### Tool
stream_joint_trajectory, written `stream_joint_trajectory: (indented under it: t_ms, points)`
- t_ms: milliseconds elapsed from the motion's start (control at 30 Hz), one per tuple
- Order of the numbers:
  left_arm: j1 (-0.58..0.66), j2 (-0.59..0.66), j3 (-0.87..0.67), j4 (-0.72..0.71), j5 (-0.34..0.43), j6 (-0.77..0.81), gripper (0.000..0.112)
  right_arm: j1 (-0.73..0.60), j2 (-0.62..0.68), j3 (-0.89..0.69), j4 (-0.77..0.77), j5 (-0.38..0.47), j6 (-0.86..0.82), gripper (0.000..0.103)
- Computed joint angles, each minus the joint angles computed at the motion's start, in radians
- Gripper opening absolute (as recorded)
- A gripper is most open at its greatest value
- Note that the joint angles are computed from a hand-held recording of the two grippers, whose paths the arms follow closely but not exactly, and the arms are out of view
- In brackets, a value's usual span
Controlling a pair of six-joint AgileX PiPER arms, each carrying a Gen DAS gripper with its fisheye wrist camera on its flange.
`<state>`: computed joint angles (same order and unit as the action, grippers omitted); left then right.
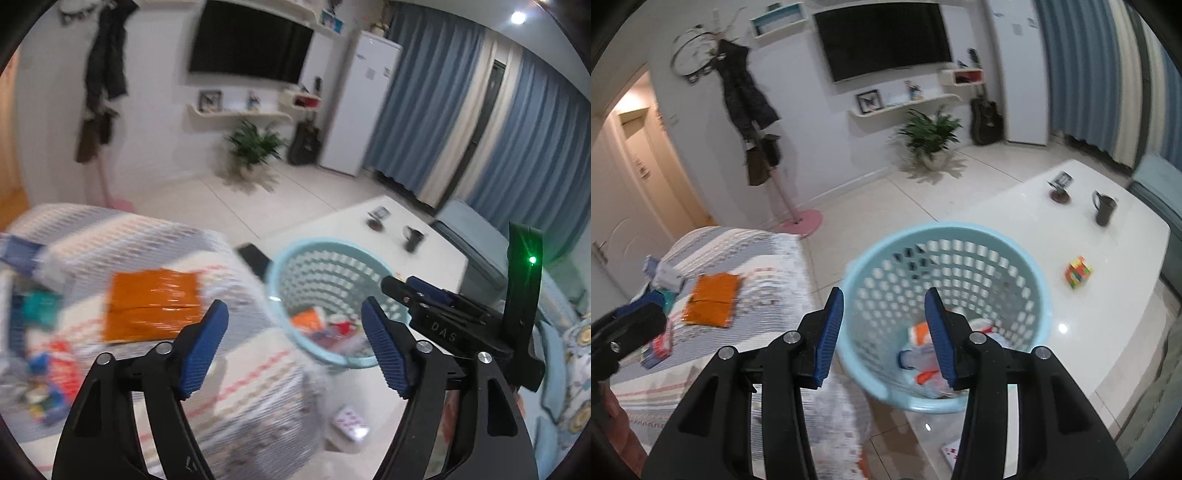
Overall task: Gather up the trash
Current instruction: 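Move both tools back toward the boxes on the bedspread, then grasp the white milk carton with the left tool while the right tool grasps the tiger card box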
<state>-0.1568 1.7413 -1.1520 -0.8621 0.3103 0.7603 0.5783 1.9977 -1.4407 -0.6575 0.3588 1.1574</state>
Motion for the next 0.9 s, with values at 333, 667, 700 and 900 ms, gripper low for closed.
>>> stream_joint_trajectory:
  t_ms: [333, 667, 700, 900]
  points:
    - [0.282, -0.181, 0.129, 0.360, -0.025, -0.349, 0.082, 0.168, 0.125, -0.276, 0.076, 0.129, -0.153, 0.052]
    - [0.559, -0.073, 0.031, 0.202, 0.105, -0.202, 0.088, 0.262, 0.285, -0.562, 0.217, 0.258, -0.342, 0.056]
    - [0.568, -0.046, 0.009, 0.209, 0.117, -0.210, 0.088, 0.269, 0.303, -0.595, 0.233, 0.274, -0.361, 0.056]
    - [0.573, 0.088, -0.083, 0.304, 0.132, -0.323, 0.088, 0.294, 0.433, -0.840, 0.325, 0.385, -0.495, 0.057]
